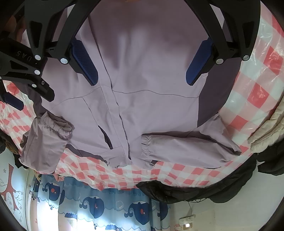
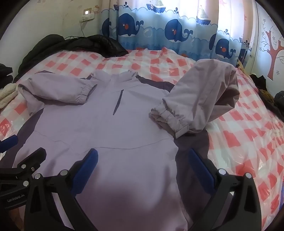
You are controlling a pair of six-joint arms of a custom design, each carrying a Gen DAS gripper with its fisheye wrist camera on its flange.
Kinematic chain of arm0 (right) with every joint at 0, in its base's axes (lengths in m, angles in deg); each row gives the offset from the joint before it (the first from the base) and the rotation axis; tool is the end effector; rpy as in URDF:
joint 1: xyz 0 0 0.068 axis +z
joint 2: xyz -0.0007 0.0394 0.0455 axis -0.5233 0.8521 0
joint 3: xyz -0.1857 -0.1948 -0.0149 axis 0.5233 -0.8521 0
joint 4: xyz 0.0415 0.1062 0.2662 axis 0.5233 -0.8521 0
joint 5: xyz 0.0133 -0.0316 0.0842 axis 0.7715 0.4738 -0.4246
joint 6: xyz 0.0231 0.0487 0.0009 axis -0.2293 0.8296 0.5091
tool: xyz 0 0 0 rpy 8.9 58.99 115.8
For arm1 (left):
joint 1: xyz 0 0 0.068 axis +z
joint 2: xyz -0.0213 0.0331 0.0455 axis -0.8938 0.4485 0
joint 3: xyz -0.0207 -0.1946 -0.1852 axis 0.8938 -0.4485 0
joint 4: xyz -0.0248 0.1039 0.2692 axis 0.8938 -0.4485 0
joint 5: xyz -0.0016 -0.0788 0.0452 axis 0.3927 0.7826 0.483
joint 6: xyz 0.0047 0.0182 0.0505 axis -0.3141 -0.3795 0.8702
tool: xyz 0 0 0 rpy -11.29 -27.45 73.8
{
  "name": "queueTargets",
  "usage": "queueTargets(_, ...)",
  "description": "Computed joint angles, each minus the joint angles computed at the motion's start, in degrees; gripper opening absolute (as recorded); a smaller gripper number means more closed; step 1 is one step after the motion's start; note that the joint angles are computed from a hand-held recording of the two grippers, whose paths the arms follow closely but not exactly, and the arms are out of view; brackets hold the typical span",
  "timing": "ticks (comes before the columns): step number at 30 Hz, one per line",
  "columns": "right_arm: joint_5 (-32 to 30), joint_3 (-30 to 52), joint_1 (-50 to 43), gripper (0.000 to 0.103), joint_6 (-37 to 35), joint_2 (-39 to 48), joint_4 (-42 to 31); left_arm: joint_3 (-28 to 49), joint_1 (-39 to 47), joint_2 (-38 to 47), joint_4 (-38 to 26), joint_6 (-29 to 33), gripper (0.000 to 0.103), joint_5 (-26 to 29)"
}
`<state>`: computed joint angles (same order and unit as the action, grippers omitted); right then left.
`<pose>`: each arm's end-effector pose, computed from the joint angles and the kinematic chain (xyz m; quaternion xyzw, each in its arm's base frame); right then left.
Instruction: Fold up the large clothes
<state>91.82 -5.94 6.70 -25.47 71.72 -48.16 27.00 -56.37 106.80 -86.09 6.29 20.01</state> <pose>0.2121 0.1406 0.2341 0.0939 0.9191 -0.0809 0.3741 0.2483 0.0219 0.2303 0.1129 0.9179 -0.0373 0.3785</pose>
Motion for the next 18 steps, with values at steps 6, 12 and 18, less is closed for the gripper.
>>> queueTargets(6, -0.4, 0.06, 0.06, 0.097, -0.09, 0.18, 0.04, -0.11, -0.07, -0.01, 0.32, 0.06, 0.095, -0.15)
queueTargets(12, -0.48, 0.08, 0.09, 0.097, -0.07, 0.29, 0.05, -0.47, -0.01, -0.1, 0.3, 0.81, 0.095, -0.44)
queueTargets(18, -0.31, 0.14, 0.09, 0.097, -0.02, 0.4, -0.12, 0.06, 0.34, 1.06, -0.24, 0.0, 0.095, -0.61)
